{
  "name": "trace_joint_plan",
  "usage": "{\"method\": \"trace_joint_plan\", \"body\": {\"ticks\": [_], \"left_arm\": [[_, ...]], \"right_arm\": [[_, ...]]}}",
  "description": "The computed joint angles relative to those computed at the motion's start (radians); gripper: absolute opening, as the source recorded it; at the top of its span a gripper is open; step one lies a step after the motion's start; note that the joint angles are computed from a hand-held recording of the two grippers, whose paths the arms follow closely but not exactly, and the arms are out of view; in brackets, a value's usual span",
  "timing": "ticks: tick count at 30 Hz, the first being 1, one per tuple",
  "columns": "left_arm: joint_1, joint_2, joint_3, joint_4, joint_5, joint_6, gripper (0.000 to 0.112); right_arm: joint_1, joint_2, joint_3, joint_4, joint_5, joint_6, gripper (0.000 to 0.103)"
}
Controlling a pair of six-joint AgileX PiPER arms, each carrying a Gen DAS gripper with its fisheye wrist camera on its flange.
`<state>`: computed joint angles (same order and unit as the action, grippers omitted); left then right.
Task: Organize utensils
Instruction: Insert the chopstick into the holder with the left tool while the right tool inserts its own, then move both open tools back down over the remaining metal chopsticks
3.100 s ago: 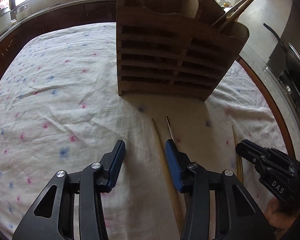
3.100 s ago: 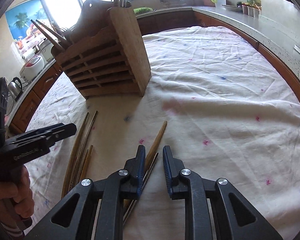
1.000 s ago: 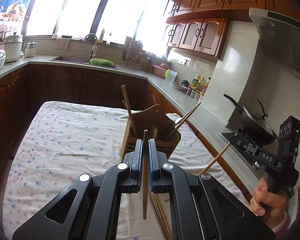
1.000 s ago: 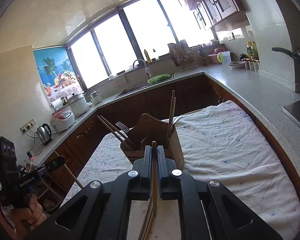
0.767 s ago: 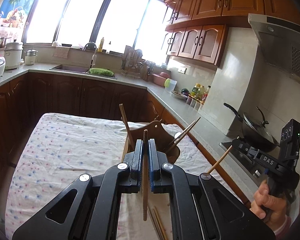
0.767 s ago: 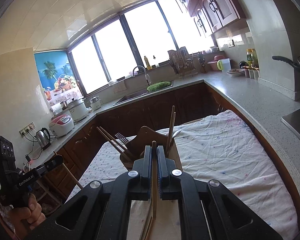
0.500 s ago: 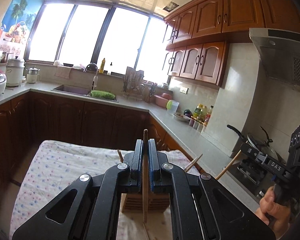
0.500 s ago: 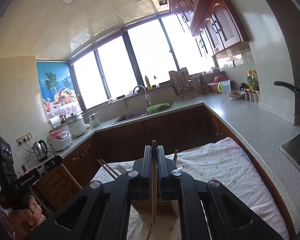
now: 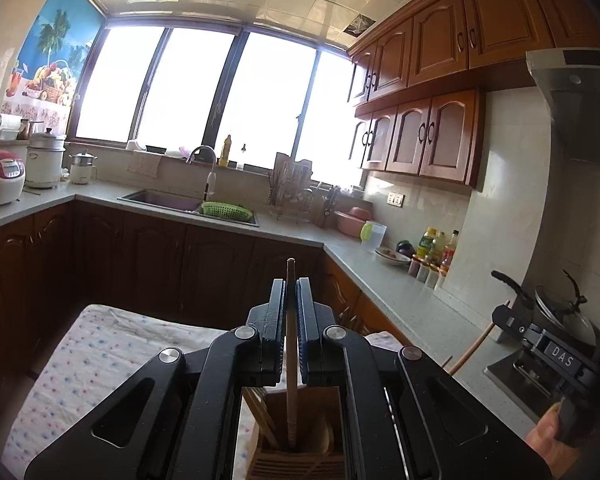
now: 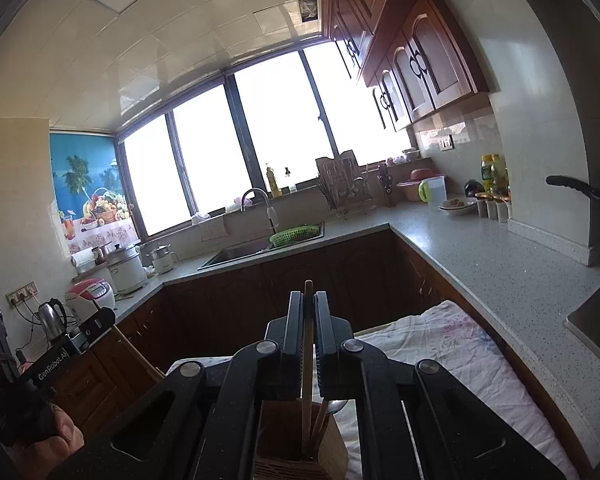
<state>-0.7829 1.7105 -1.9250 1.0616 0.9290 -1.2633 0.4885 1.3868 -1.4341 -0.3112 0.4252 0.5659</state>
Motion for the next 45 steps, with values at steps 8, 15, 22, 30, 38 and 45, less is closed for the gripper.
{"method": "trace_joint_plan", "body": {"ticks": [8,15,22,30,38,45], "left_arm": [[0.018,-0.037,0.204,0.004,-0.052,-0.123,0.004],[0.034,-0.037,0.250,-0.050,-0.082,-0.102,0.005],[0.043,-0.031,0.225,-0.088,-0.080,-0.059,0.005],[0.061,-0.036,0.206,-0.164,-0.095,-0.010,0.006],[-0.037,-0.142,0.308,-0.051,-0.047,-0.147,0.072],[-0.179,-0.259,0.475,0.053,0.082,-0.315,0.090]], "right_arm": [[-0.015,0.015,0.090,0.038,-0.027,-0.010,0.005],[-0.009,0.047,0.090,0.078,-0.001,-0.059,0.005],[-0.007,0.048,0.074,0.088,0.021,-0.065,0.005],[-0.026,0.042,0.076,0.172,0.018,-0.122,0.011],[-0.057,-0.091,0.184,0.239,-0.082,-0.143,0.086],[-0.062,-0.241,0.335,0.267,-0.096,-0.149,0.097]]}}
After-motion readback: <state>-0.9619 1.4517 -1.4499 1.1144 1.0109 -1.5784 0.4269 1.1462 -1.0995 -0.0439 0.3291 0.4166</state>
